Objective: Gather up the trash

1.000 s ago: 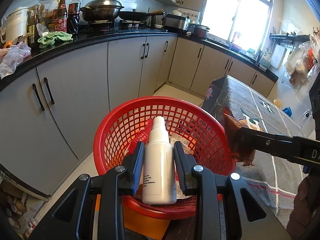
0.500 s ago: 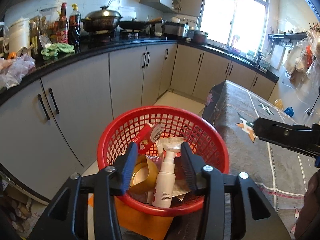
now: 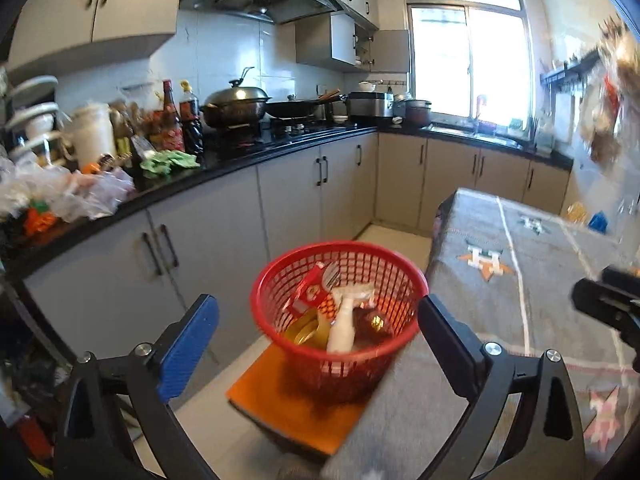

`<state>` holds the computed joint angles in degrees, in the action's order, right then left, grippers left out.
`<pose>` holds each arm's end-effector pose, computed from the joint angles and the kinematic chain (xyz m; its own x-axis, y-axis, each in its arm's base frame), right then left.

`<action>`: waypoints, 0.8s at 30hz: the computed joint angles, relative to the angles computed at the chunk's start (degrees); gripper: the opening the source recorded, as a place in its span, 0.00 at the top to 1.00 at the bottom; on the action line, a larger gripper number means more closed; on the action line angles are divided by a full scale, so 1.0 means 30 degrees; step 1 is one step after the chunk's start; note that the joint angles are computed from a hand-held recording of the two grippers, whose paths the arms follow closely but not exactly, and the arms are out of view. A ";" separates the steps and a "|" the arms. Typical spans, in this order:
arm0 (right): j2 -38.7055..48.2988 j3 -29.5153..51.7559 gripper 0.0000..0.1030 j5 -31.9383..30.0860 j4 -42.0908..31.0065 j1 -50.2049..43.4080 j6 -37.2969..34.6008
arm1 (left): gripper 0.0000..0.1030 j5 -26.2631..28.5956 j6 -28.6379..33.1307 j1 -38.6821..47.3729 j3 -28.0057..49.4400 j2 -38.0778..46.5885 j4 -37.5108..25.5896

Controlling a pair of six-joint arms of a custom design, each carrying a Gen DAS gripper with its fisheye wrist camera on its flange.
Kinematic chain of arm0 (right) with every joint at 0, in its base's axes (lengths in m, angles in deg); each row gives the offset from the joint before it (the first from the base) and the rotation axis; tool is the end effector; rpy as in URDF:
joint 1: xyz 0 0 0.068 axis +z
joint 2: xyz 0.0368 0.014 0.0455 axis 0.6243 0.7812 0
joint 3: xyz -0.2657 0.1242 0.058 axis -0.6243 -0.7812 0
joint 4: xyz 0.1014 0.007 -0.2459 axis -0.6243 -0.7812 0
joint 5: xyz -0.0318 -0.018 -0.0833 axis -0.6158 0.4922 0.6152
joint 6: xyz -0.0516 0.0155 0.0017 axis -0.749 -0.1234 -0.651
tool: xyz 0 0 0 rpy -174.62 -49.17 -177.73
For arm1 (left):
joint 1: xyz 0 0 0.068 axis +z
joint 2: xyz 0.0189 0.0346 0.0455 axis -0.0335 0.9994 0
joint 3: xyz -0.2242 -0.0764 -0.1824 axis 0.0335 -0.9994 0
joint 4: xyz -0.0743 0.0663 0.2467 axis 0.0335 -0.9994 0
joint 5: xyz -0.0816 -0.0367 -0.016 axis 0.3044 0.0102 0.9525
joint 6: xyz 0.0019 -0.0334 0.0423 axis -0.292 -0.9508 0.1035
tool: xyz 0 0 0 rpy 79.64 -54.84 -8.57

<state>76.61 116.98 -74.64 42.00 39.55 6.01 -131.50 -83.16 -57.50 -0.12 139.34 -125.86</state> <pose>0.2972 0.0277 0.1931 -0.4482 -0.3322 -0.8299 -0.7248 0.6784 0.1199 0.1770 -0.2031 0.1703 -0.3914 -0.2606 -0.8825 -0.6383 0.7677 0.0564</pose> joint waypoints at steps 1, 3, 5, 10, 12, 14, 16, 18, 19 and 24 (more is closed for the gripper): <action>-0.0609 -0.0797 0.14 -0.0022 0.0469 -0.0636 -0.0342 | 0.03 0.0136 -0.1028 -0.0399 0.0575 0.0637 -0.1231; -0.1232 -0.1558 0.10 -0.0228 0.0509 -0.1728 -0.1058 | 0.02 0.0427 -0.3649 -0.1352 0.2213 0.2489 -0.4255; -0.1775 -0.2319 0.10 -0.0477 0.0688 -0.2928 -0.1840 | 0.01 0.0586 -0.4545 -0.2067 0.2857 0.3192 -0.5206; -0.3194 -0.4011 0.08 -0.0940 0.0736 -0.6067 -0.3833 | 0.01 0.1274 -0.4444 -0.2920 0.3870 0.4479 -0.5277; -0.3557 -0.4284 0.08 -0.1370 0.0337 -0.7146 -0.4480 | 0.01 0.1656 -0.3897 -0.3078 0.4550 0.5195 -0.5399; -0.3684 -0.4375 0.08 -0.1693 0.0032 -0.7964 -0.4940 | 0.01 0.1779 -0.4223 -0.3273 0.5213 0.5793 -0.5864; -0.3849 -0.4507 0.07 -0.2141 -0.0190 -0.9020 -0.5430 | 0.01 0.1758 -0.4943 -0.3514 0.6062 0.6471 -0.6789; -0.4014 -0.4695 0.06 -0.2348 -0.0067 -0.9726 -0.5684 | 0.01 0.1740 -0.6112 -0.3750 0.7015 0.7215 -0.8256; -0.4070 -0.4785 0.05 -0.2449 -0.0028 -1.0008 -0.5788 | 0.01 0.1737 -0.6658 -0.3844 0.7460 0.7527 -0.9005; -0.4161 -0.5339 0.04 -0.2453 0.0464 -1.0552 -0.6202 | 0.01 0.1664 -0.7580 -0.4191 0.8363 0.8042 -1.0266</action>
